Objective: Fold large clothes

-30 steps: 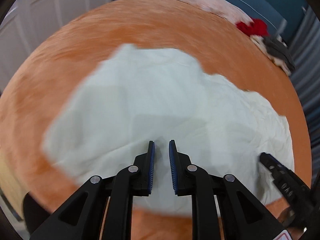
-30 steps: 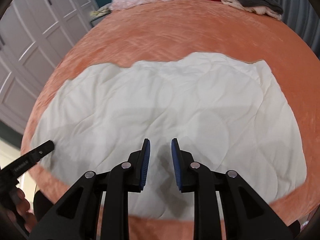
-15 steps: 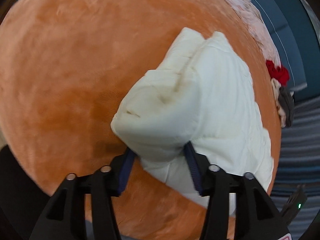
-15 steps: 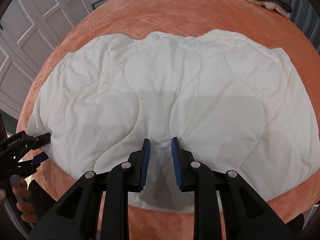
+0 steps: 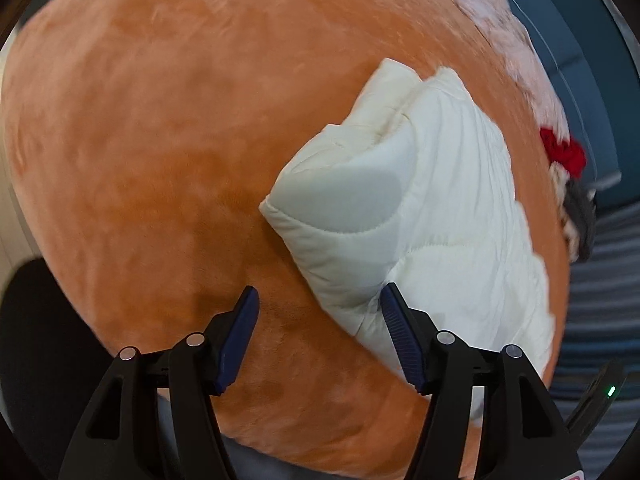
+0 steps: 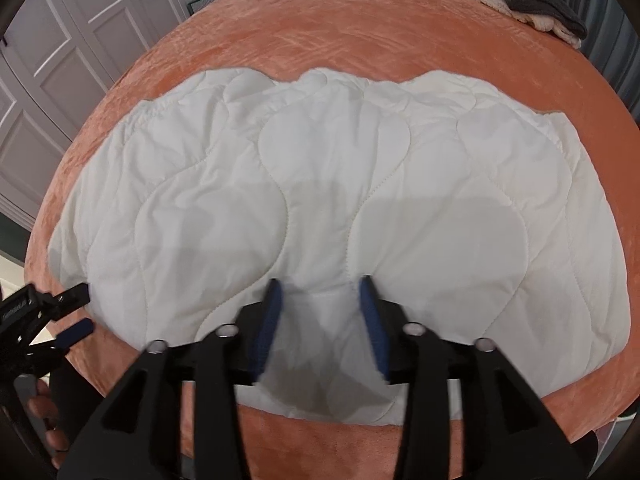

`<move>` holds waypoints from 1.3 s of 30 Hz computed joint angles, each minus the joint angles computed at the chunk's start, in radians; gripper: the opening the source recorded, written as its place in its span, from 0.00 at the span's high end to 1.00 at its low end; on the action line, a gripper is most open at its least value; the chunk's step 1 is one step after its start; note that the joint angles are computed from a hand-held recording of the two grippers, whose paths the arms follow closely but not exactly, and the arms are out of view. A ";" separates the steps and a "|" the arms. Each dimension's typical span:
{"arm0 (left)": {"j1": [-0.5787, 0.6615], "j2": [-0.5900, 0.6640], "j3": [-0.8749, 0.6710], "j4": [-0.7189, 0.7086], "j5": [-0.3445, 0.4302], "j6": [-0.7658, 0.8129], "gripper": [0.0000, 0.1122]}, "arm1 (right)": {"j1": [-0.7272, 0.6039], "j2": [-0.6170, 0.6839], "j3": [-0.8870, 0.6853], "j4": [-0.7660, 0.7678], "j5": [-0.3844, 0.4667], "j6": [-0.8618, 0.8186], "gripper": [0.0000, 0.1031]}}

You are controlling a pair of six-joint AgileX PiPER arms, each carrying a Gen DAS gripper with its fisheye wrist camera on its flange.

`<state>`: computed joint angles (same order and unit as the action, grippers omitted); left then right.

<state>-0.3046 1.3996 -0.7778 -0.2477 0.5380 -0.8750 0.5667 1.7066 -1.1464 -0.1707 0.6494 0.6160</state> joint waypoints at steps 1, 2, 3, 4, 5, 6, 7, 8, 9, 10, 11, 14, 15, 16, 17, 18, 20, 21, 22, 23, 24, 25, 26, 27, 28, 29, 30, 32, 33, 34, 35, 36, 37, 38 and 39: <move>0.010 0.007 0.006 -0.037 -0.022 0.020 0.40 | 0.006 -0.005 0.000 -0.009 0.001 0.007 0.55; 0.023 0.022 0.005 -0.079 -0.038 0.051 0.38 | 0.013 -0.006 -0.005 -0.019 0.007 0.016 0.55; 0.017 0.031 0.004 -0.083 -0.047 0.048 0.35 | 0.017 -0.008 -0.008 -0.029 0.010 0.025 0.55; 0.022 0.051 -0.004 -0.089 -0.059 0.055 0.33 | 0.019 -0.011 -0.008 -0.034 0.009 0.031 0.55; 0.009 0.068 -0.014 -0.067 -0.072 0.024 0.28 | 0.017 -0.013 -0.008 -0.026 0.004 0.025 0.56; 0.008 0.087 -0.025 -0.058 -0.083 0.014 0.23 | 0.013 -0.012 -0.012 -0.011 0.003 0.012 0.56; 0.003 0.106 -0.042 -0.034 -0.088 -0.015 0.21 | 0.009 -0.007 -0.017 0.001 0.004 0.001 0.58; -0.007 0.123 -0.058 0.000 -0.092 -0.051 0.17 | 0.003 -0.001 -0.019 0.010 0.001 -0.009 0.62; -0.016 0.141 -0.085 0.042 -0.081 -0.094 0.17 | 0.002 0.004 -0.021 0.012 0.000 -0.011 0.64; -0.026 0.151 -0.099 0.091 -0.076 -0.138 0.17 | -0.001 0.011 -0.023 0.015 0.002 -0.014 0.71; -0.032 0.163 -0.116 0.125 -0.072 -0.160 0.17 | -0.006 0.018 -0.024 0.021 0.000 -0.017 0.72; -0.036 0.148 -0.119 0.093 -0.103 -0.104 0.44 | -0.021 0.027 -0.018 0.060 -0.014 -0.047 0.73; -0.044 0.140 -0.129 0.097 -0.095 -0.094 0.55 | -0.023 0.029 -0.018 0.066 -0.013 -0.054 0.73; -0.057 0.117 -0.141 0.142 -0.070 -0.108 0.63 | -0.022 0.027 -0.019 0.066 -0.009 -0.059 0.73; -0.063 0.095 -0.149 0.169 -0.054 -0.097 0.80 | -0.021 0.021 -0.018 0.069 -0.005 -0.064 0.73; -0.065 0.068 -0.153 0.179 -0.038 -0.077 0.85 | -0.022 0.010 -0.012 0.076 -0.003 -0.070 0.73; -0.044 -0.001 -0.139 0.106 -0.035 0.031 0.88 | -0.030 -0.038 0.022 0.080 -0.008 -0.069 0.74; -0.031 -0.045 -0.137 0.065 -0.017 0.096 0.88 | -0.032 -0.062 0.041 0.072 -0.009 -0.062 0.75; -0.026 -0.086 -0.145 0.064 0.018 0.124 0.89 | -0.037 -0.095 0.071 0.074 -0.008 -0.069 0.75; -0.035 -0.117 -0.156 0.098 0.049 0.111 0.89 | -0.038 -0.109 0.085 0.080 -0.002 -0.075 0.75; -0.051 -0.146 -0.176 0.147 0.089 0.092 0.89 | -0.040 -0.123 0.105 0.110 0.001 -0.102 0.75; -0.079 -0.189 -0.207 0.224 0.150 0.057 0.89 | -0.042 -0.130 0.119 0.154 -0.003 -0.135 0.75; -0.102 -0.210 -0.234 0.268 0.190 0.039 0.89 | -0.036 -0.137 0.144 0.238 -0.020 -0.190 0.75; -0.128 -0.228 -0.265 0.302 0.227 0.032 0.89 | -0.024 -0.135 0.154 0.282 -0.030 -0.219 0.75; -0.161 -0.246 -0.295 0.334 0.259 0.019 0.89 | 0.001 -0.128 0.157 0.291 -0.040 -0.217 0.73; -0.215 -0.255 -0.346 0.384 0.305 0.000 0.89 | 0.054 -0.108 0.148 0.272 -0.055 -0.193 0.73; -0.272 -0.248 -0.394 0.437 0.339 -0.027 0.89 | 0.074 -0.097 0.141 0.268 -0.063 -0.192 0.73; -0.428 -0.201 -0.503 0.585 0.416 -0.093 0.89 | 0.111 -0.076 0.130 0.313 -0.104 -0.246 0.73; -0.496 -0.157 -0.558 0.639 0.435 -0.109 0.89 | 0.111 -0.078 0.131 0.345 -0.114 -0.284 0.73; -0.530 -0.120 -0.597 0.659 0.436 -0.101 0.89 | 0.102 -0.091 0.139 0.371 -0.116 -0.315 0.74; -0.577 -0.057 -0.652 0.682 0.423 -0.104 0.89 | 0.080 -0.124 0.165 0.400 -0.116 -0.346 0.74; -0.586 -0.014 -0.683 0.665 0.400 -0.085 0.89 | 0.036 -0.176 0.209 0.465 -0.116 -0.411 0.75; -0.591 0.043 -0.725 0.635 0.378 -0.055 0.89 | -0.033 -0.257 0.271 0.517 -0.103 -0.467 0.75; -0.591 0.087 -0.755 0.610 0.362 -0.038 0.89 | -0.079 -0.307 0.307 0.530 -0.091 -0.488 0.74; -0.594 0.142 -0.796 0.582 0.352 -0.016 0.89 | -0.143 -0.373 0.344 0.518 -0.057 -0.497 0.74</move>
<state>-0.8983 1.5412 -1.5733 0.3339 0.8903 -0.8909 0.4242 1.3332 -0.8023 0.3474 0.5921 0.1192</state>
